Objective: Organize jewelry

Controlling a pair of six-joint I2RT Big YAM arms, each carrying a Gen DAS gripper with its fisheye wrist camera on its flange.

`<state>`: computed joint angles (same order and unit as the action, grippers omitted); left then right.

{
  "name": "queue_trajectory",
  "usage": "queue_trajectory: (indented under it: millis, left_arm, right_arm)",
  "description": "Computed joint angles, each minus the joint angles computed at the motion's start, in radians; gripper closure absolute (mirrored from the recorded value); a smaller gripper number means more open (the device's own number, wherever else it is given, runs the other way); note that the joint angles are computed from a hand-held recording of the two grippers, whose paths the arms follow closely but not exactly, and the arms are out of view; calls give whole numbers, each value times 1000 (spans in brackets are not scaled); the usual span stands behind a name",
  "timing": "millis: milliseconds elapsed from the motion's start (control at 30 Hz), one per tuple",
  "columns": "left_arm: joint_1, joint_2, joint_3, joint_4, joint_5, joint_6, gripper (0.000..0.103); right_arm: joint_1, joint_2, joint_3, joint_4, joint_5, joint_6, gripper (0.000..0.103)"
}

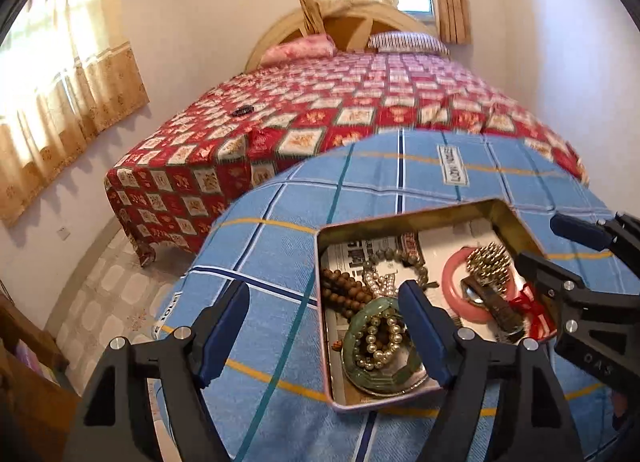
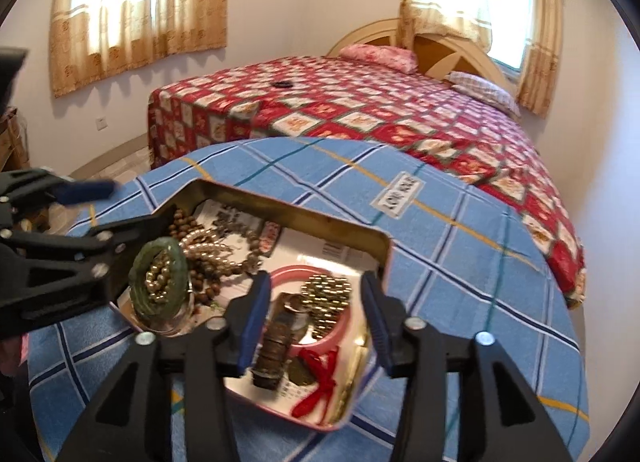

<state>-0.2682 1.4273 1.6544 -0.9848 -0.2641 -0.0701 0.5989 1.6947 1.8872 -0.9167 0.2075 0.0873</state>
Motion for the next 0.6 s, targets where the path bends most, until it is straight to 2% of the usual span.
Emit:
queue_trajectory:
  millis: [267,600]
  left_arm:
    - [0,-57,-38,1,-8,-5,26]
    - [-9,-80,-64,-3,-20,-20,26]
  right_arm:
    - [3,-46,-52,26,20,22,42]
    - [9,-77,-82,39,28,31,40]
